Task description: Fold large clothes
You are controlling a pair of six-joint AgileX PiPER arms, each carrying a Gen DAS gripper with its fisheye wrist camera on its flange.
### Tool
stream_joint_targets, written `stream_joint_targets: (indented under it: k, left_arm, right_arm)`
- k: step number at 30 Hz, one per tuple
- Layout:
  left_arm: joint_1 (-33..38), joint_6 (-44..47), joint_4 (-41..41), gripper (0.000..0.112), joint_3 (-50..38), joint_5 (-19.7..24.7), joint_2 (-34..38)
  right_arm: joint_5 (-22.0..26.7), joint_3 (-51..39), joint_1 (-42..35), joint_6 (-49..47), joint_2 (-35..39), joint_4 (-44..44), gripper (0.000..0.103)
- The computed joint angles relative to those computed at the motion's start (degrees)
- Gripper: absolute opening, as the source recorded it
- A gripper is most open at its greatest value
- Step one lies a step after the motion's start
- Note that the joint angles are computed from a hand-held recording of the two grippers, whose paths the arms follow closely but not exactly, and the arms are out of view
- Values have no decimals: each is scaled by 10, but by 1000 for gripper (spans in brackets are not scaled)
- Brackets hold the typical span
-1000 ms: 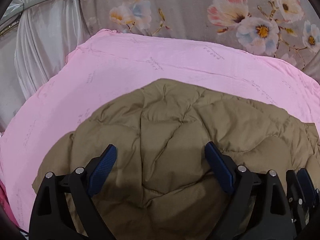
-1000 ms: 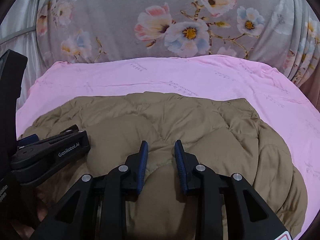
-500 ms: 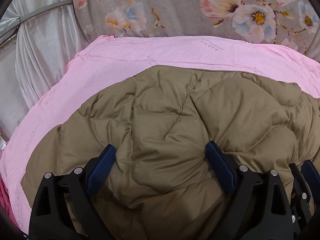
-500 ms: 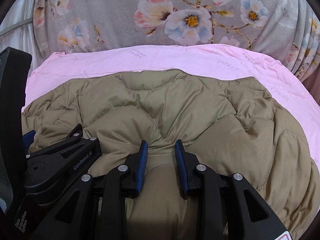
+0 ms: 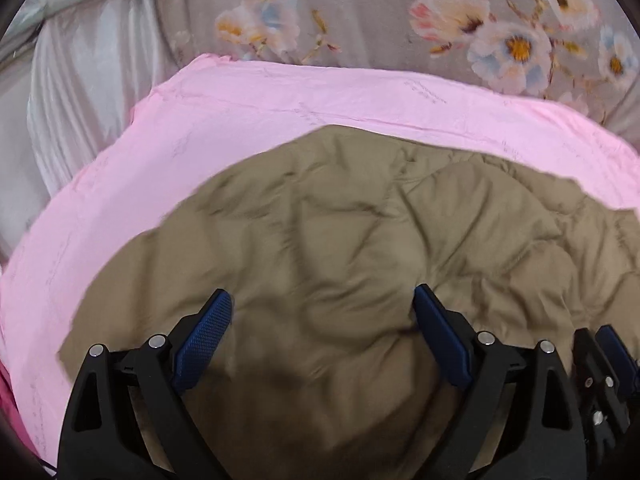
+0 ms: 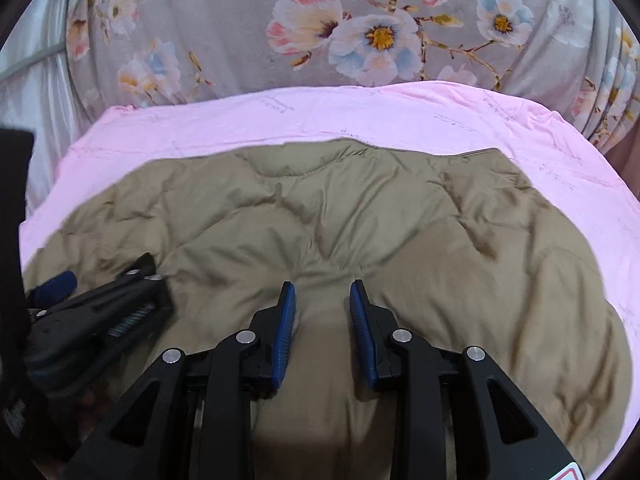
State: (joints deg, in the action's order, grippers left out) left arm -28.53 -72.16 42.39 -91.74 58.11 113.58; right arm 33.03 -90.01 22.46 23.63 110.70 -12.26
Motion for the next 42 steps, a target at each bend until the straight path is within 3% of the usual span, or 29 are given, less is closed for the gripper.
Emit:
stream_joint_targets:
  k: [5, 7, 9, 13, 17, 21, 22, 24, 26, 29, 35, 42]
  left_arm:
    - [41, -43, -31, 93, 214, -89, -206]
    - [63, -60, -39, 94, 261, -86, -257]
    - [105, -55, -73, 94, 310, -118, -305]
    - [180, 32, -194, 94, 351, -171, -316]
    - [237, 135, -360, 94, 404, -267, -321]
    - [226, 193, -407, 93, 384, -293, -291]
    - [225, 220, -434, 91, 367, -289, -274]
    - [215, 238, -446, 70, 348, -290, -256]
    - [186, 192, -379, 46, 316, -264, -251]
    - [171, 208, -356, 22, 287, -245, -266]
    - [129, 245, -331, 15, 215, -207, -320]
    - [-23, 241, -231, 14, 41, -119, -259]
  right_arm:
    - [-18, 128, 20, -55, -117, 69, 30]
    - [-15, 150, 30, -68, -133, 83, 30]
    - [-24, 177, 44, -59, -147, 78, 30]
    - [-34, 201, 67, -11, -155, 15, 32]
    - [-28, 191, 59, -31, -145, 42, 33]
    - [-32, 191, 51, -54, -138, 73, 33]
    - [-32, 189, 50, -54, -136, 74, 33]
    - [-33, 189, 53, -49, -133, 67, 33]
    - [-30, 185, 51, -56, -130, 69, 33]
    - [-23, 178, 42, -85, -130, 98, 33]
    - [-10, 187, 8, -135, -166, 175, 32]
    - [-9, 177, 4, -194, -141, 258, 30]
